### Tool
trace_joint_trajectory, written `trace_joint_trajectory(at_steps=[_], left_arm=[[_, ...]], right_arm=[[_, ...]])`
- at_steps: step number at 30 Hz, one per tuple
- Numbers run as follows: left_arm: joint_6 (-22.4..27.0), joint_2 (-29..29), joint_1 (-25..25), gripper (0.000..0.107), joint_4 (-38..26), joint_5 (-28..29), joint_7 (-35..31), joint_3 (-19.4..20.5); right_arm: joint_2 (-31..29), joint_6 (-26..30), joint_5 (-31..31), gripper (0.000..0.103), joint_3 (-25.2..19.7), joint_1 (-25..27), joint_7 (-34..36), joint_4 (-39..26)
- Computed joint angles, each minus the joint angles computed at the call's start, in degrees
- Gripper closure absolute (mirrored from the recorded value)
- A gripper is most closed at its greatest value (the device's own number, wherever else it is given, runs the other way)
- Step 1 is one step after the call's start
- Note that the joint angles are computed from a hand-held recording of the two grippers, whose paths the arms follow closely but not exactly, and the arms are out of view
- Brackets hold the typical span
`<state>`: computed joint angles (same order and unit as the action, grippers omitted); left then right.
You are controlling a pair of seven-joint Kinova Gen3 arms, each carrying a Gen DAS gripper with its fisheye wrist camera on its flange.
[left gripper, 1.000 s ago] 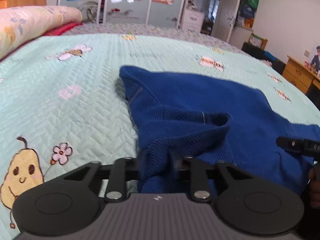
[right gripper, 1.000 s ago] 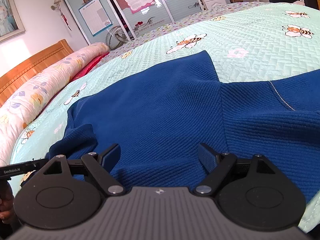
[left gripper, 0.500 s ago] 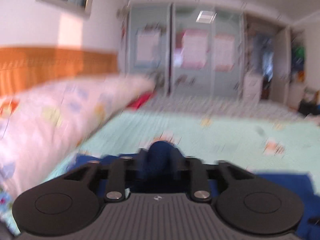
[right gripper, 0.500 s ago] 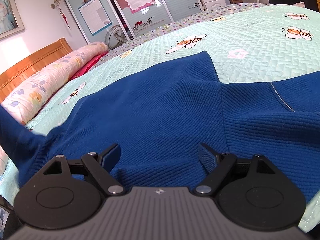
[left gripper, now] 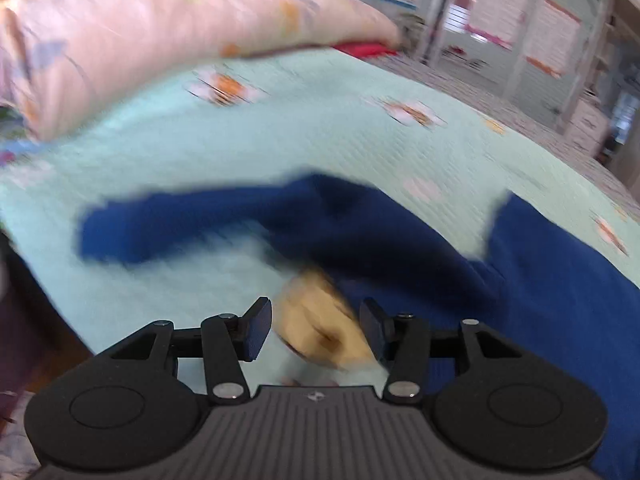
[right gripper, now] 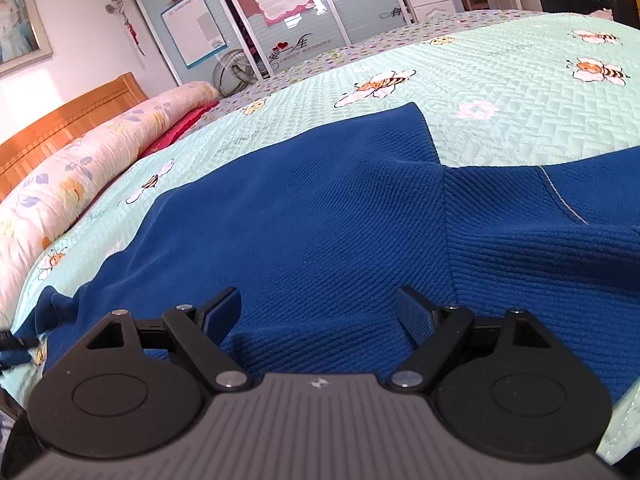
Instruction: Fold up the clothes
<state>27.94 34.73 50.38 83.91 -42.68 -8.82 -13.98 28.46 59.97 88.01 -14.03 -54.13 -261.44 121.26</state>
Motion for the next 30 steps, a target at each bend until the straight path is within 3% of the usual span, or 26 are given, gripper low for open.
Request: trace_joint_trajectory(at_steps=[4,10,14,15,16,19,21,22,24,25,27,30], left_arm=[[6.14,-0.74,4.14,0.055,1.52,-5.37,1.27,-5.24],[14.51,2.64,3.59,0.054,2.58,-14.80,-6.04,-3.00],[11.31,3.60,-2.37,0.058,1.81,-15.77,-2.98,0.62],[10.49,3.01,-3.15,0.067,2.07,-16.71,-0.92,1.20],[9.42,2.41,-3.75,0.090,2.42,-17.71,1.39,1.48],[5.61,-0.05,-2.08,0.091,3.72,-21.27,8.38,-2.27],[7.14,-0.82,-1.49,0.091,2.20,-23.13,11.95,-4.45],[9.28,-0.99,-2.66,0.088,0.54,-22.66,12.41,-4.02],[12.97,-1.19,-7.54,0.067,-3.27,-18.93,10.56,-0.03],[13.85,-1.32,-10.20,0.050,-4.49,-16.60,9.24,2.38],[13.70,-1.36,-13.95,0.049,-5.83,-12.89,8.19,4.48],[12.60,-1.40,-11.79,0.049,-2.16,-14.25,8.98,4.54]], right_arm=[[0.15,0.19,-0.04,0.019,0.02,-0.07,-0.38,-0.09],[1.66,1.19,-3.97,0.018,0.93,-1.17,7.73,-3.63],[2.32,1.40,-6.23,0.018,2.06,-2.19,11.96,-5.42],[2.36,1.36,-6.59,0.018,2.31,-2.40,12.52,-5.66],[2.38,1.31,-6.93,0.018,2.54,-2.59,13.00,-5.87],[2.56,1.28,-7.88,0.018,3.10,-3.11,14.63,-6.48],[2.89,1.42,-8.70,0.018,3.46,-3.38,16.41,-7.26],[3.10,1.56,-9.24,0.018,3.64,-3.51,17.61,-7.75],[3.70,2.03,-10.46,0.018,4.10,-3.91,20.04,-8.96],[3.97,2.19,-10.89,0.017,4.39,-4.12,20.90,-9.47],[4.27,2.21,-11.40,0.016,4.94,-4.47,21.81,-10.04],[4.38,2.09,-11.82,0.016,5.57,-4.88,21.87,-10.37]])
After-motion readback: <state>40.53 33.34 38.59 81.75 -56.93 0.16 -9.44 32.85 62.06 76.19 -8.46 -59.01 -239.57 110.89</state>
